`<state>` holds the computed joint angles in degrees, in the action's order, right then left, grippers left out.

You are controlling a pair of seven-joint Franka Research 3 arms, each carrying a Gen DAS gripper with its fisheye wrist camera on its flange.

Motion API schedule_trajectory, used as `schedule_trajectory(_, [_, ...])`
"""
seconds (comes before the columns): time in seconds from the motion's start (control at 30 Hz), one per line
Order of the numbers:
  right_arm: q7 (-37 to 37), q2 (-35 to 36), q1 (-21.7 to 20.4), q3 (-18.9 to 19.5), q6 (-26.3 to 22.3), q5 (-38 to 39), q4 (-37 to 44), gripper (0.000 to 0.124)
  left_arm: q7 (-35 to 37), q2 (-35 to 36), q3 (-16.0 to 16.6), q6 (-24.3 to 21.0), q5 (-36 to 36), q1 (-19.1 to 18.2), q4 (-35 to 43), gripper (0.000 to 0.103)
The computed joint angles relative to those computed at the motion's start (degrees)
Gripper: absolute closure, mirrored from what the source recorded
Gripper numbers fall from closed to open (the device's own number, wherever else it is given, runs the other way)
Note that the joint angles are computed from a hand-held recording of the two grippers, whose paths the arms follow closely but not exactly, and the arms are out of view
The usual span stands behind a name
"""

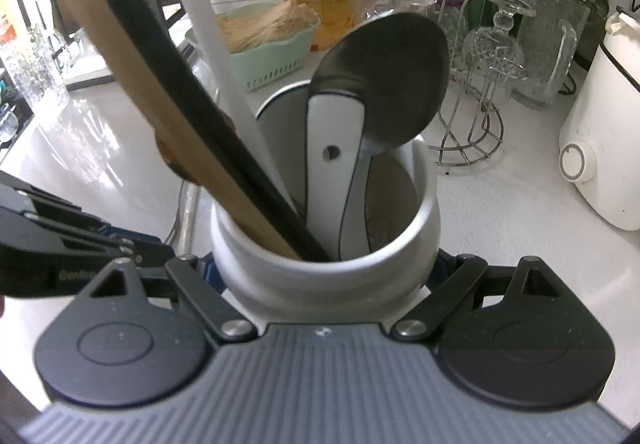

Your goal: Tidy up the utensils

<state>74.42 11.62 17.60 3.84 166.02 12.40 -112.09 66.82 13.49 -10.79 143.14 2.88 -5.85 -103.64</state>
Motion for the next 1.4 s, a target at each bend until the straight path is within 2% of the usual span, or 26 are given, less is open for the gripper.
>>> schedule_trajectory(0.2, [0.1,0.2,0.1,-0.1,-0.6,-0.2,0.6,0.032,-1.6,-1.0,0.4,-1.0,0.9,-0.1,0.1,0.102])
schedule_trajectory(0.57, [2.2,-0.5,0.7,-0.5,3.1,-1.1,-1.7,0.032,-0.4,-7.2,0.8,-1.7,-1.1,0.7,-0.1,0.103])
schedule_trajectory(0.73, [0.4,-0.6,0.1,0.4,5.6,0.3,-2.9,0.032,0.3,-8.8,0.9,-1.3,-1.2,0.4,-0.3,0.103])
schedule_trajectory(0.93, [4.5,-0.9,1.9,-1.6,5.3,-2.8,-3.1,0.033,5.1,-8.4,0.6,1.8,-6.9,0.6,-4.0,0.102])
schedule_trajectory(1.0, [5.3,-0.9,2.0,-1.7,5.4,-3.5,-3.1,0.033,6.0,-7.7,0.6,2.5,-8.1,0.9,-5.0,0.100])
schedule_trajectory(1.07, [5.7,-0.9,1.9,-1.6,5.4,-3.9,-3.1,0.033,5.9,-7.0,0.6,2.4,-8.6,1.0,-5.4,0.088])
schedule_trajectory(1.13, [5.9,-0.7,1.8,-1.5,5.3,-4.1,-2.9,0.033,6.0,-6.6,0.7,3.4,-8.1,1.1,-6.3,0.084])
schedule_trajectory(1.4, [7.9,-0.7,2.1,-1.9,5.2,-5.8,-2.9,0.033,5.9,-3.6,0.6,4.5,-2.5,0.7,-5.8,0.084])
